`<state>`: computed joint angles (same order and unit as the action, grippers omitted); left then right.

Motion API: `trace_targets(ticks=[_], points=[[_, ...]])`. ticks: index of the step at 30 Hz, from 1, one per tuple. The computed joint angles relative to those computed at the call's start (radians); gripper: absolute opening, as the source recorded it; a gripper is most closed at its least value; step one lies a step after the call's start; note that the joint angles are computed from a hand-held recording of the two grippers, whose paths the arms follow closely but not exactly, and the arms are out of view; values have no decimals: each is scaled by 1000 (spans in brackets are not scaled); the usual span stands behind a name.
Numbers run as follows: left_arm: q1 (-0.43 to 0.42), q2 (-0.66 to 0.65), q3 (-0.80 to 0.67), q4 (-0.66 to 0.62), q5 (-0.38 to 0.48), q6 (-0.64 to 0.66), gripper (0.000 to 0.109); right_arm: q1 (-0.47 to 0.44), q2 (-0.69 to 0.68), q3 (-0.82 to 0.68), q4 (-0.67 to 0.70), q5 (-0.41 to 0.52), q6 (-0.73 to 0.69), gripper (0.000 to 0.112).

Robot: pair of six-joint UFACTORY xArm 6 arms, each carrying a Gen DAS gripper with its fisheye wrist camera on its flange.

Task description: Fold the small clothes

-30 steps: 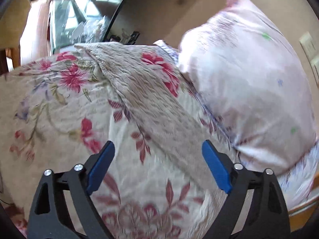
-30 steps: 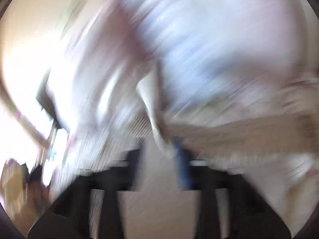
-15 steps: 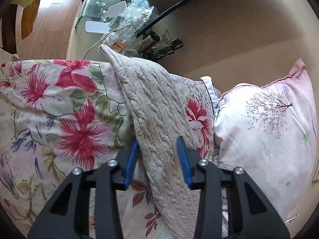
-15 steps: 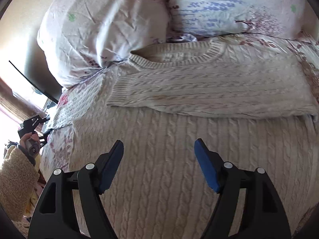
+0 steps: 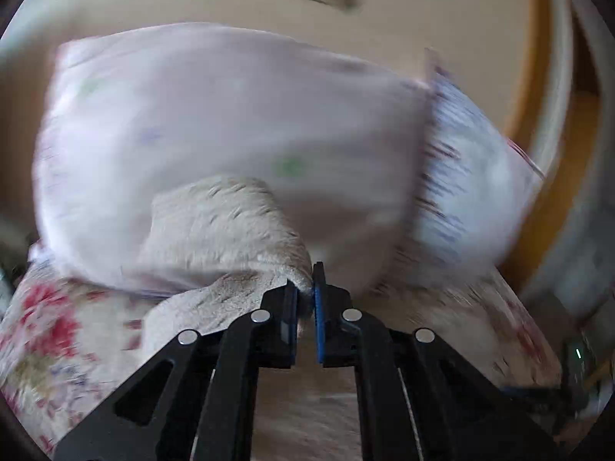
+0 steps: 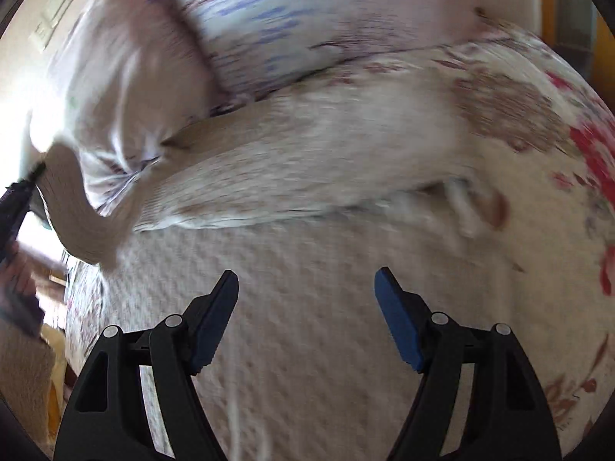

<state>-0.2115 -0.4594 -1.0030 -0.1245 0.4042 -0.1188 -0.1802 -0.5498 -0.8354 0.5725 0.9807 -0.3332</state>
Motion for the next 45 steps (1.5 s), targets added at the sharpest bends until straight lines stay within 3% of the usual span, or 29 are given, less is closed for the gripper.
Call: trace_targets(ticks=[2,4,5,7,9,12,16,19,21,23,24,25,28,30,33,36,41,42,43,44,45], points=[[-173,106,-82,25,83,77,18,-30,1,7,-5,6,1,75],[-283,213,-161,145,218,19,20,-66,3,8,-16,23,5,75],[-299,234,-170,152,260,1,20,-85,-1,8,-15,31,3,75],[-290,195,-106,151,281,-61,20,-137,-16,12,-9,39,-16,75],[-253,99,-9,199,281,-154,37,-192,-30,19,-7,57,-35,75],[-178,-88,137,272,339,-304,43,-301,-39,25,20,142,-59,74],[-102,-302,276,306,503,-420,47,-457,-44,39,111,337,-130,66],[-67,-447,372,219,593,-460,47,-534,-45,33,153,486,-189,65],[-49,-535,436,129,608,-458,44,-581,-35,30,182,578,-223,62],[-56,-637,492,69,622,-465,38,-620,-5,27,190,705,-238,37],[-59,-669,511,29,630,-460,27,-644,0,35,193,767,-247,35],[-59,-700,530,-19,641,-453,24,-658,10,33,192,809,-251,31],[-79,-771,554,-85,689,-476,20,-659,16,36,166,883,-262,18],[-67,-759,555,-155,702,-447,8,-641,16,32,166,898,-271,12],[-16,-694,523,-245,686,-351,6,-584,21,15,249,857,-247,9],[67,-537,427,-347,559,-174,6,-483,89,-65,395,730,-208,9],[109,-132,137,-413,281,16,9,-228,312,-320,555,310,-136,10],[109,-58,80,-381,244,5,13,-194,359,-368,535,231,-100,15],[117,8,27,-354,221,-6,20,-150,410,-423,482,144,-22,40],[128,80,-32,-322,223,-29,36,-120,450,-463,401,83,75,72],[135,118,-65,-280,245,-71,50,-103,456,-468,353,52,138,77]])
